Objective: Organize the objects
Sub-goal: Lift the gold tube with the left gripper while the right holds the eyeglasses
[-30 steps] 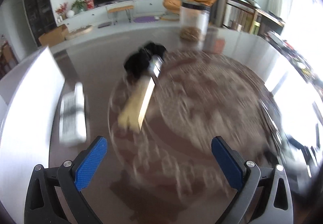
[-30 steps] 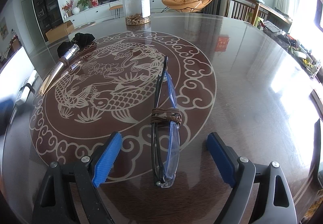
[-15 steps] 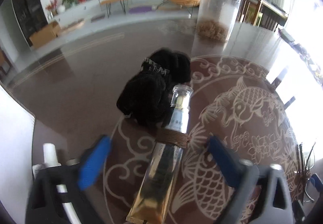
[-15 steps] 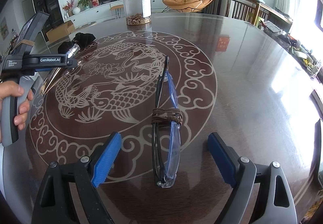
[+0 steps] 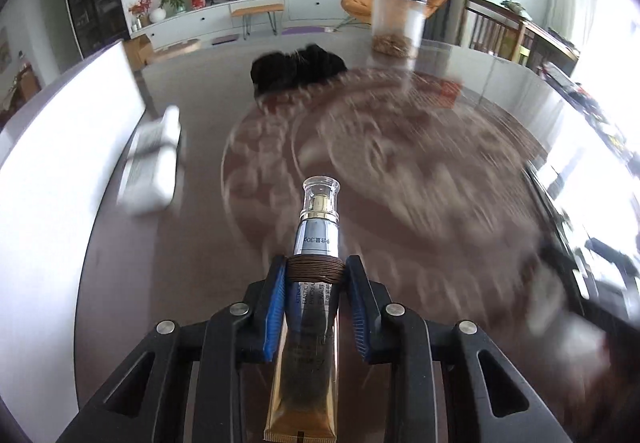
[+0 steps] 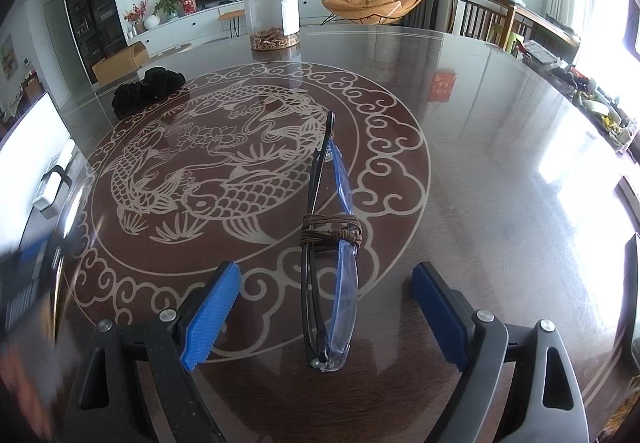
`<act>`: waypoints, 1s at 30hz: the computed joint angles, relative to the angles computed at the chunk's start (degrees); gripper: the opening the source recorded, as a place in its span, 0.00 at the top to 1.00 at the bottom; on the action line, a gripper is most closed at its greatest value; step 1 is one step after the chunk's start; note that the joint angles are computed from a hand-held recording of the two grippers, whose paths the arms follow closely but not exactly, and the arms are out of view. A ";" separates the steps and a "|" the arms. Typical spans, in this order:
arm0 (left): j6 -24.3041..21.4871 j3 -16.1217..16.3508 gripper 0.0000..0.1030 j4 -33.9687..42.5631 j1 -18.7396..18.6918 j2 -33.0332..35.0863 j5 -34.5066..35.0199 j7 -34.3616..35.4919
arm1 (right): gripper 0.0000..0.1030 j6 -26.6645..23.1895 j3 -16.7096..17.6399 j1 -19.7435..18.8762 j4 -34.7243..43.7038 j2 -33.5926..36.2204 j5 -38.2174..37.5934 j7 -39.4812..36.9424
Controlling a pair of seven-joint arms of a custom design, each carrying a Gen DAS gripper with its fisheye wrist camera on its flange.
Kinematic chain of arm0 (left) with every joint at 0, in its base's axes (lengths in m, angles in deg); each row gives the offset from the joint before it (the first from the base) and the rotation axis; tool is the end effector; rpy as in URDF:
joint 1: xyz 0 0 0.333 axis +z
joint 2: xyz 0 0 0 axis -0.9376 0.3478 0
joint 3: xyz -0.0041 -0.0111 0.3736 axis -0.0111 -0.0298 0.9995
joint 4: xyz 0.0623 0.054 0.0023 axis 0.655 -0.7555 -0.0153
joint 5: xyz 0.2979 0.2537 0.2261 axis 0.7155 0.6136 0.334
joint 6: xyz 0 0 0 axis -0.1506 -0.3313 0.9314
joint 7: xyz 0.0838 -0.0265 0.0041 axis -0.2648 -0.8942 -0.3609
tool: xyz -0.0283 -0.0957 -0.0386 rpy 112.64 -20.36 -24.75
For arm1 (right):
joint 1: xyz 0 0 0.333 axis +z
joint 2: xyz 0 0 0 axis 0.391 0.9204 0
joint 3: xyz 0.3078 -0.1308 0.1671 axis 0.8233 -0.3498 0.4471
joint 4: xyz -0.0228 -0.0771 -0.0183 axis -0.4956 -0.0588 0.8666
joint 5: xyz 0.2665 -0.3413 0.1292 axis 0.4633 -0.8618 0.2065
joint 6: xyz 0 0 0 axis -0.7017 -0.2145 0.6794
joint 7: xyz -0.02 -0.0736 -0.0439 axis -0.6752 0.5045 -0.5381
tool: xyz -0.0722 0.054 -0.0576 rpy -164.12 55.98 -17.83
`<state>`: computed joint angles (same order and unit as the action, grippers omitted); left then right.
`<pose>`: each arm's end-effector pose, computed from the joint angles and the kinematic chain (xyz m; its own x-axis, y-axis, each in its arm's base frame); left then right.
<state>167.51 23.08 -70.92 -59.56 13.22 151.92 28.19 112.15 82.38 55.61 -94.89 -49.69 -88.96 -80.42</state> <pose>0.4968 -0.0721 0.2714 -0.4433 -0.8964 0.0075 -0.7216 0.3518 -0.5963 0.4221 0.3543 0.2294 -0.4375 -0.8992 -0.0039 -0.7160 0.3509 -0.6035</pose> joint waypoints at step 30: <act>2.68 3.39 0.00 -0.79 -0.58 -0.46 12.39 -4.37 | 0.12 0.95 0.00 -0.41 -0.64 -0.53 -1.15 0.86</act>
